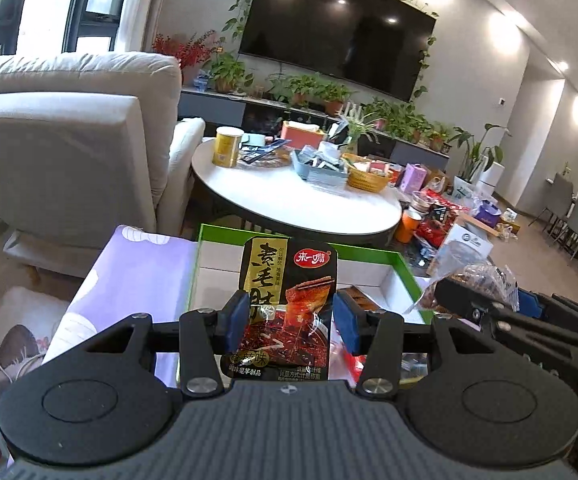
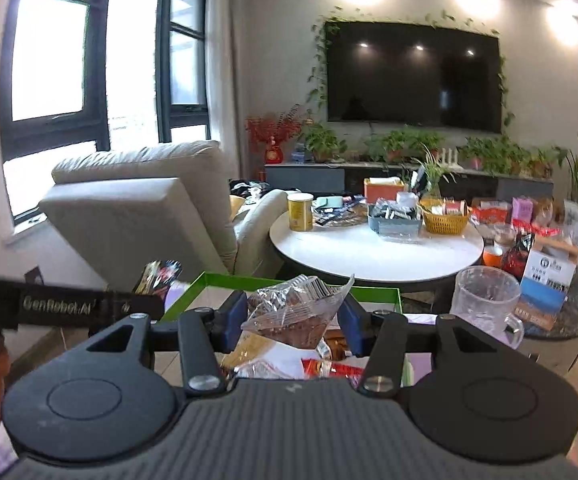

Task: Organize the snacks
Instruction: 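Carry the spicy pouch and clear nut bag over the green box with both grippers, then lower both snacks into the green box and open both grippers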

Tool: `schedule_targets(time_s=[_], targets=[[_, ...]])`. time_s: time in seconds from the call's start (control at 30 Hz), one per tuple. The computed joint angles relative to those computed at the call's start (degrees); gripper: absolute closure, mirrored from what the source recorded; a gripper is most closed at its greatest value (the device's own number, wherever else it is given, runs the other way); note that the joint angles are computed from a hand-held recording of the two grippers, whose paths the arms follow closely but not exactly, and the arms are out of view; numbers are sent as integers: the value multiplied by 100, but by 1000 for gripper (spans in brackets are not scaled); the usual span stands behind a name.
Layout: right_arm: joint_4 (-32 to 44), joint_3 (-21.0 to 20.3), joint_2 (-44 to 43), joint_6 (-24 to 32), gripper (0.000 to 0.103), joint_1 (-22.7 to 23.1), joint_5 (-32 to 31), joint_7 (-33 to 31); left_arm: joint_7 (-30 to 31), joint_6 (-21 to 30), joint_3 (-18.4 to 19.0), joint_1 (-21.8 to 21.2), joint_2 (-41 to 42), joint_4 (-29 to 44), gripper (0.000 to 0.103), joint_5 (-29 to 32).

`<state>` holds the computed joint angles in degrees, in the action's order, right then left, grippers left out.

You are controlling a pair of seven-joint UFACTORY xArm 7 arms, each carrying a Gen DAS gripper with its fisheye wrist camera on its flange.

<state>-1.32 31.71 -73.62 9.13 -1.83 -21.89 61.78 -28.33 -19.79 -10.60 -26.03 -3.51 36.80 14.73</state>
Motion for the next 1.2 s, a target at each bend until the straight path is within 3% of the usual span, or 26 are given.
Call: schedule_targets(time_s=[0.23,0.33,0.57,0.63,0.73,0.83,0.93,1.07,1.2], targets=[[305,608,1241,-1215,49,-1306,176,186,106,196,-110,147,708,564,59,-148],[409,909,1587,-1469,49,-1691,344,165,106,259,-265,325,993,788,59,-70],[558,1271,2092,-1647,49,-2090,671,-25,377,496,-565,589,1480,1197,58,-157],[601,1336,2229,-1635,49,-2172,738,-58,320,622,-905,954,1600,1306,54,20],[690,1360,2439,-1496,42,-2221,801,-93,197,1019,-1777,1868,1719,1448,53,190],[687,1459,2349,-1241,41,-2181,838,78,370,1095,-2617,2740,1719,1366,50,140],[599,1241,2260,-1170,41,-1953,767,132,497,1075,-2820,2985,1538,1222,50,-27],[612,1089,2184,-1047,41,-1817,648,142,372,1006,-3978,4283,1411,973,49,297],[530,855,1991,-916,41,-1584,558,135,35,985,-4450,4950,1225,786,49,763]])
